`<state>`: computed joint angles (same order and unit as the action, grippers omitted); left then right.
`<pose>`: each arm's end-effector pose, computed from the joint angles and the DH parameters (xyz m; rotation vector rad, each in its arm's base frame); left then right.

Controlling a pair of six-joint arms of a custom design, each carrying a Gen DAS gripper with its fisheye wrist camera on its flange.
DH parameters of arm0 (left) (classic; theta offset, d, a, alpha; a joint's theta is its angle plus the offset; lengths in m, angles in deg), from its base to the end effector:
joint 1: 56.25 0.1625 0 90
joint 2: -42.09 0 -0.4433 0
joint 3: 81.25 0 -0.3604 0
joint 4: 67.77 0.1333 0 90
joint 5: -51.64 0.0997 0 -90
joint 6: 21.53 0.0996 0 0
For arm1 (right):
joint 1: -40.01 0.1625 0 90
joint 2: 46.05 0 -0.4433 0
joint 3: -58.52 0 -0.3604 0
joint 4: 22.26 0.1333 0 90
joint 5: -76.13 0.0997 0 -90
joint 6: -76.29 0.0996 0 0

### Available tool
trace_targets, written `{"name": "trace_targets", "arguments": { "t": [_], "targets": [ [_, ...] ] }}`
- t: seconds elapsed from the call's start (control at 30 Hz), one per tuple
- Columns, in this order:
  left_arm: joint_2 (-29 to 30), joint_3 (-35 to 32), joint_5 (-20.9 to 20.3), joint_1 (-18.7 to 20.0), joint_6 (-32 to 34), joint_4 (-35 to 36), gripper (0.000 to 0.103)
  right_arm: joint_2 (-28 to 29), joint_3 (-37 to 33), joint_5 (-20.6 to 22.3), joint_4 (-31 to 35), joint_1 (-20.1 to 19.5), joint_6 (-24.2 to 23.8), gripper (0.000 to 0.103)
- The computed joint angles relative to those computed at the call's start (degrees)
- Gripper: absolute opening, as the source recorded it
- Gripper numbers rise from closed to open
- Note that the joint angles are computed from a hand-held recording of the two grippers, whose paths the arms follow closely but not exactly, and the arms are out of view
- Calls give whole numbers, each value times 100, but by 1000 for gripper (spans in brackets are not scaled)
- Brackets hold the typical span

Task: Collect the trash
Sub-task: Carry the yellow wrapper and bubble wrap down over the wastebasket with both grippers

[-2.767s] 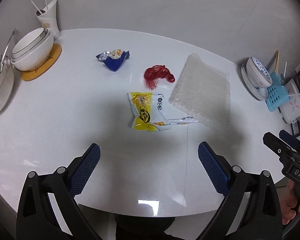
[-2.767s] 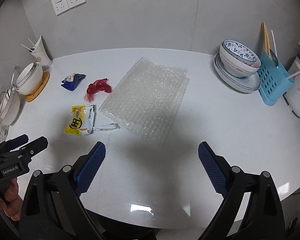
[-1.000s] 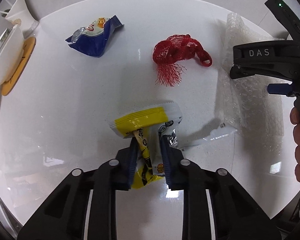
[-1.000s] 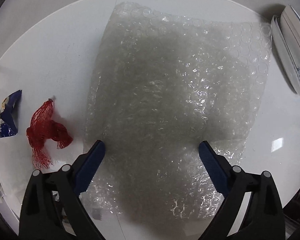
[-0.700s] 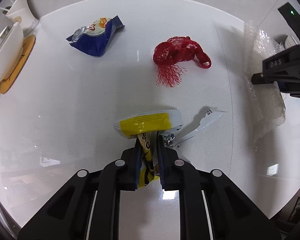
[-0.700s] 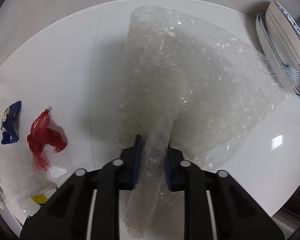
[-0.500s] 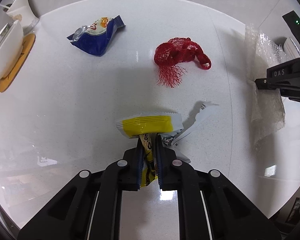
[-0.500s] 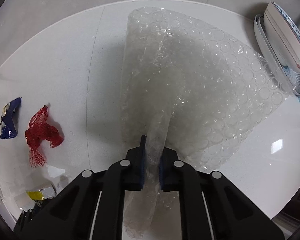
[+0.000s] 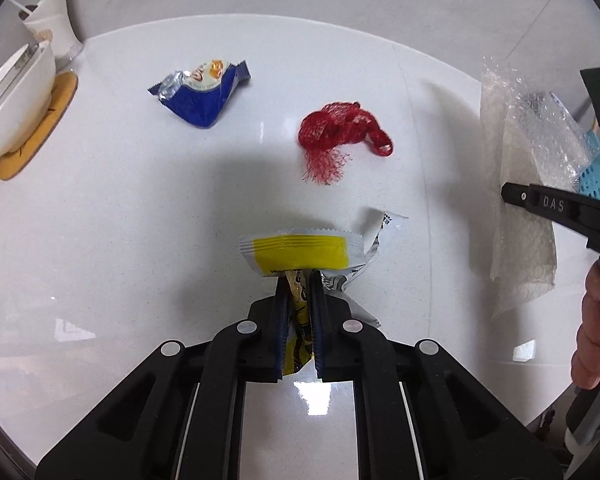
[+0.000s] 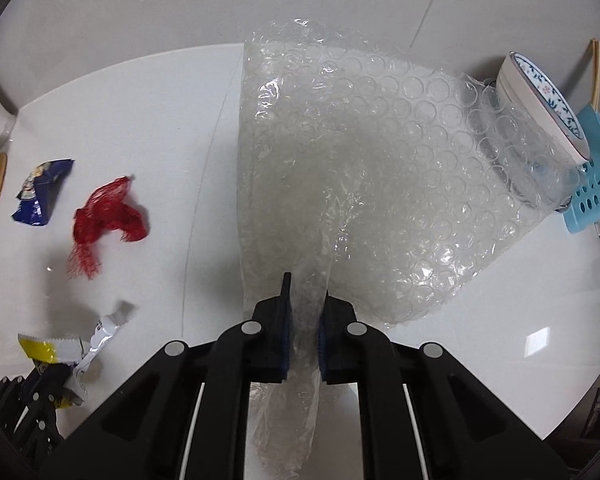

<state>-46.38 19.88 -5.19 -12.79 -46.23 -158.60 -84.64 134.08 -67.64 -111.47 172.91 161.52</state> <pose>-0.1931 -0.4417 0.4246 0.5593 2.4844 -0.2271 0.4998 -0.4600 0.1147 -0.4166 -2.0796 0.6403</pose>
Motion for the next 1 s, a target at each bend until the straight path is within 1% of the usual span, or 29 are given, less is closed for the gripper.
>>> {"name": "trace_targets", "arguments": {
  "t": [0.03, 0.07, 0.13, 0.23, 0.3, 0.37, 0.47, 0.53, 0.6, 0.73, 0.83, 1.0],
  "targets": [
    [-62, 22, 17, -43, -20, 38, 9, -19, -29, -51, 73, 35, 23, 9],
    [-105, 19, 33, -89, -39, 82, 9, -103, 28, -147, 31, -15, -76, 9],
    [-190, 22, 34, -148, -70, 164, 9, -76, 58, -177, -23, 111, -21, 9],
    [-249, -1, 27, -247, -128, 276, 9, -148, 257, -293, -163, 184, -53, 9],
    [-267, -28, 10, -303, -169, 328, 9, -155, 252, -339, -118, 249, -59, 9],
    [-356, -32, 16, -376, -205, 423, 9, -177, 204, -325, 63, 374, 87, 9],
    [-430, -32, 11, -479, -245, 475, 9, -198, 222, -363, 129, 474, 241, 9],
    [-479, -30, 4, -536, -263, 514, 9, -313, 436, -385, 34, 536, 296, 9],
    [-517, -48, 2, -596, -300, 564, 9, -374, 454, -401, 167, 638, 484, 9],
    [-596, -81, -37, -710, -397, 656, 9, -489, 640, -432, 42, 775, 543, 9],
    [-683, -66, -66, -827, -485, 708, 9, -552, 757, -441, -140, 906, 393, 9],
    [-857, -33, -95, -1027, -640, 841, 9, -581, 749, -502, 52, 1128, 524, 9]
  ]
}}
